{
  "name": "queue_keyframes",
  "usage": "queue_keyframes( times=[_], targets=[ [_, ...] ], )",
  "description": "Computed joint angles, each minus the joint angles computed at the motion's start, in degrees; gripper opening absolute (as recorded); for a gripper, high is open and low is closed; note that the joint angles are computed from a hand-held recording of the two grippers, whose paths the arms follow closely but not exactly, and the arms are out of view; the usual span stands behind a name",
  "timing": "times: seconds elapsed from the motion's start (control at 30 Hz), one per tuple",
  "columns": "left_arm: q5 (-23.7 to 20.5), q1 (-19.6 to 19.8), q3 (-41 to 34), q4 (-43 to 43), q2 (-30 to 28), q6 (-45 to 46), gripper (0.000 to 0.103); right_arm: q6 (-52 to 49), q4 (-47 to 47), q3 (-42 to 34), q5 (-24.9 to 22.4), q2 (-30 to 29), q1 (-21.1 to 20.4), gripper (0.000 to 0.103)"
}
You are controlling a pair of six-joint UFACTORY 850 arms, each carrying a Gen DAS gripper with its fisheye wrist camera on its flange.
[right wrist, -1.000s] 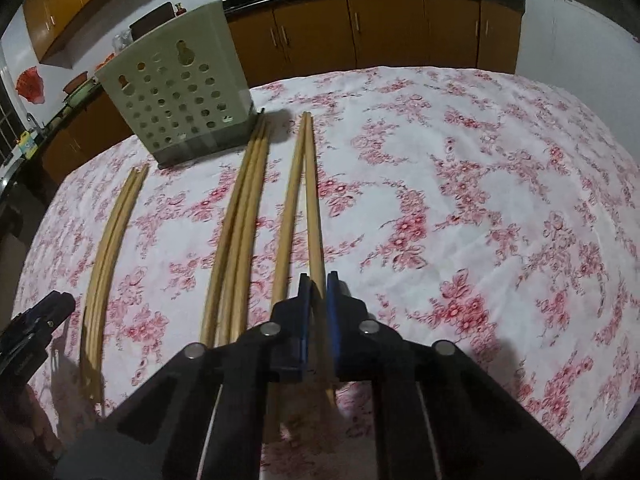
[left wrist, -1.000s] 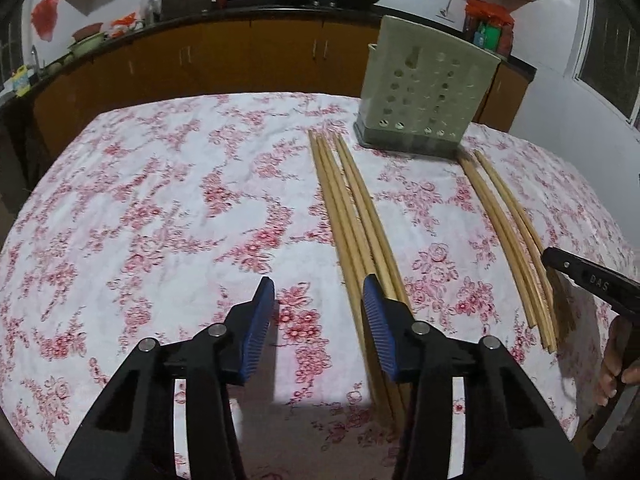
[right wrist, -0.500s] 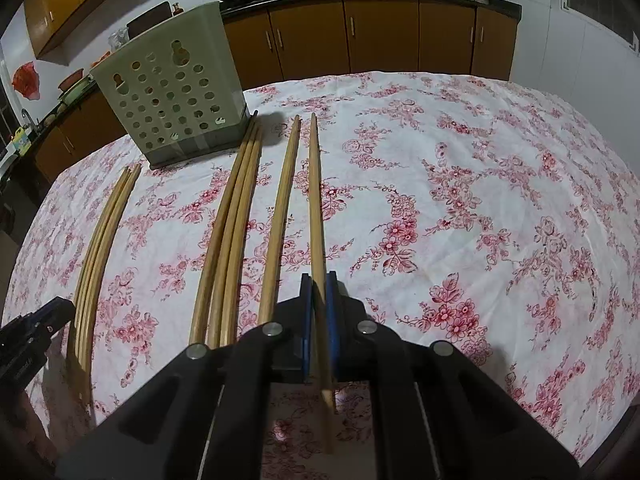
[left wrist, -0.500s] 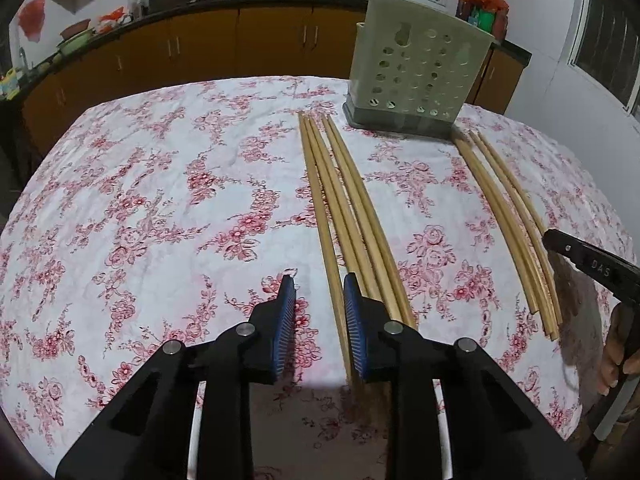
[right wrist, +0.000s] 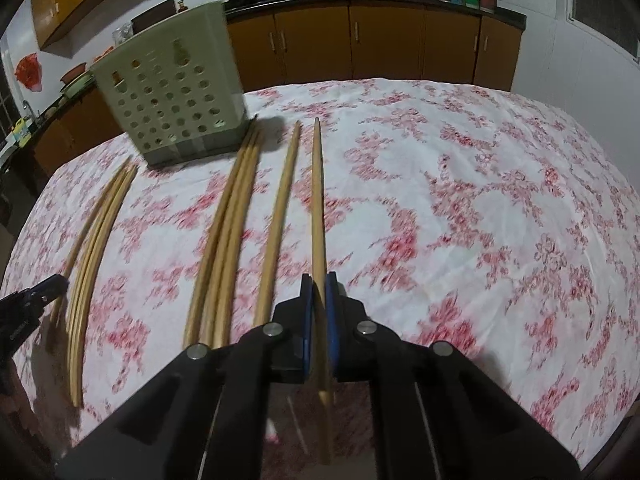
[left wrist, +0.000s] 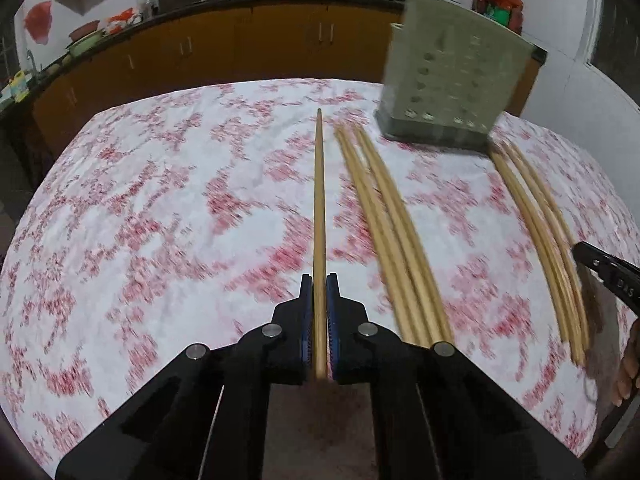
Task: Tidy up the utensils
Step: 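Lift the chopstick upright with the right tool while the left tool lifts its chopstick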
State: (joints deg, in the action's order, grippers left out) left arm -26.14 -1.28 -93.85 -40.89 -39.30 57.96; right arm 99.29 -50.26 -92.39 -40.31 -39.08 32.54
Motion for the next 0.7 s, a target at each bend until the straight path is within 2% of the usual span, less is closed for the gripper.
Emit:
queue_keyframes(
  times=[0.27, 0.7],
  targets=[
    [1.7, 0.5, -0.6, -2.4, -0.8, 2.5, 0.008, 2.4, -3.9, 0.4, -1.6, -0.4, -0.7, 0.009],
    [0.2, 0.9, 1.0, -5.2, 0.5, 6.4, 0.008, 4.8, -5.0, 2.6, -0.7, 1.0, -0.1, 0.01]
  ],
)
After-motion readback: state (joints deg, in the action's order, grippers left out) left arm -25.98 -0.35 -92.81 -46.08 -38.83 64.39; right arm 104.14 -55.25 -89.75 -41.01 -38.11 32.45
